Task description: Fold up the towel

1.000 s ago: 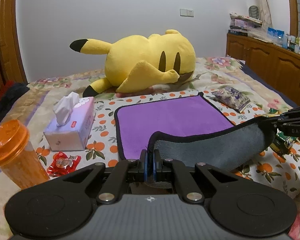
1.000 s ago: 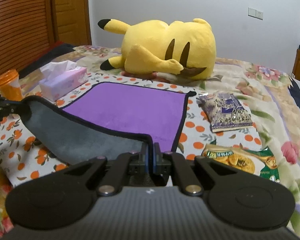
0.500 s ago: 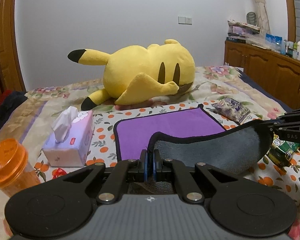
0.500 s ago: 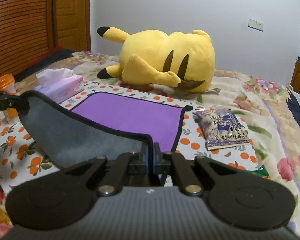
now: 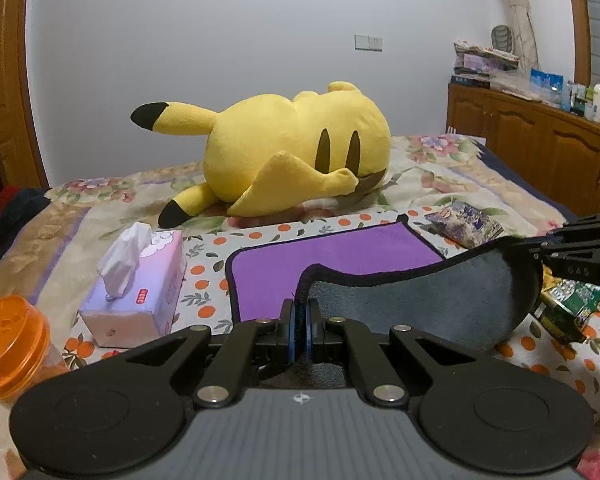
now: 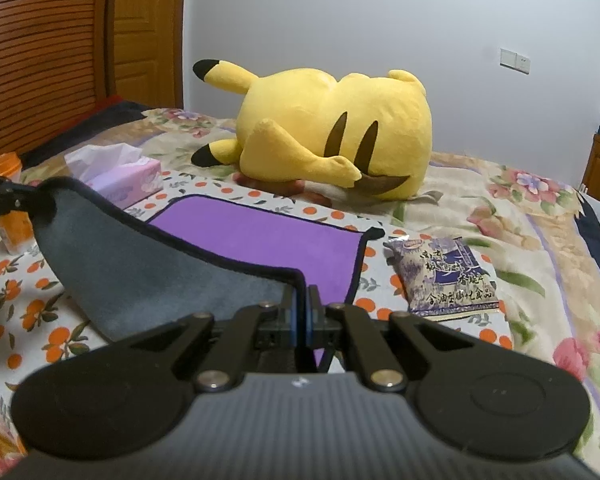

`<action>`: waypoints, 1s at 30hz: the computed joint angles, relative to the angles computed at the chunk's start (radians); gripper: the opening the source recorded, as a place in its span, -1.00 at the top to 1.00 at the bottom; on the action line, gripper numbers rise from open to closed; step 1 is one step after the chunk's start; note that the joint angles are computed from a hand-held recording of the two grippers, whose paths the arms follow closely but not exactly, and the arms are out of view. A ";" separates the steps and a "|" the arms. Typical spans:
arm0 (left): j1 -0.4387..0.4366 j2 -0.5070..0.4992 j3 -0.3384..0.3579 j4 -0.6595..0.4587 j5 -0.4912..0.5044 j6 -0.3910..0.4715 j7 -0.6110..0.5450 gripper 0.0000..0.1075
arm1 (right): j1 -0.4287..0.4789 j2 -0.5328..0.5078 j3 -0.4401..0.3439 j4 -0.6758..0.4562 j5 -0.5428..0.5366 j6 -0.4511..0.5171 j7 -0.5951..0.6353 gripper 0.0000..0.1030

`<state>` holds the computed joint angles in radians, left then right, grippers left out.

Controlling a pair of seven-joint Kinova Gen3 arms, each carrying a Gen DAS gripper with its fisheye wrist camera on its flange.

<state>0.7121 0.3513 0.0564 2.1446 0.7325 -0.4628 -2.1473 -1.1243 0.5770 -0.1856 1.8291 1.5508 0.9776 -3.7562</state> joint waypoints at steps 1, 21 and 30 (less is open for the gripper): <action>0.000 0.002 0.000 0.000 -0.001 0.000 -0.002 0.90 | 0.000 0.001 0.000 -0.001 -0.003 0.002 0.005 0.91; -0.019 0.008 0.002 -0.048 -0.052 -0.003 0.010 0.90 | 0.026 0.004 0.015 -0.041 0.045 0.022 0.054 0.91; -0.025 0.025 -0.008 -0.082 -0.058 -0.008 -0.003 0.90 | 0.049 0.020 0.029 -0.072 0.055 0.004 0.087 0.92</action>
<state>0.6870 0.3761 0.0482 2.0631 0.6748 -0.4710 -2.1498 -1.0755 0.5970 -0.1565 1.7569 1.6053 0.9817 -3.6689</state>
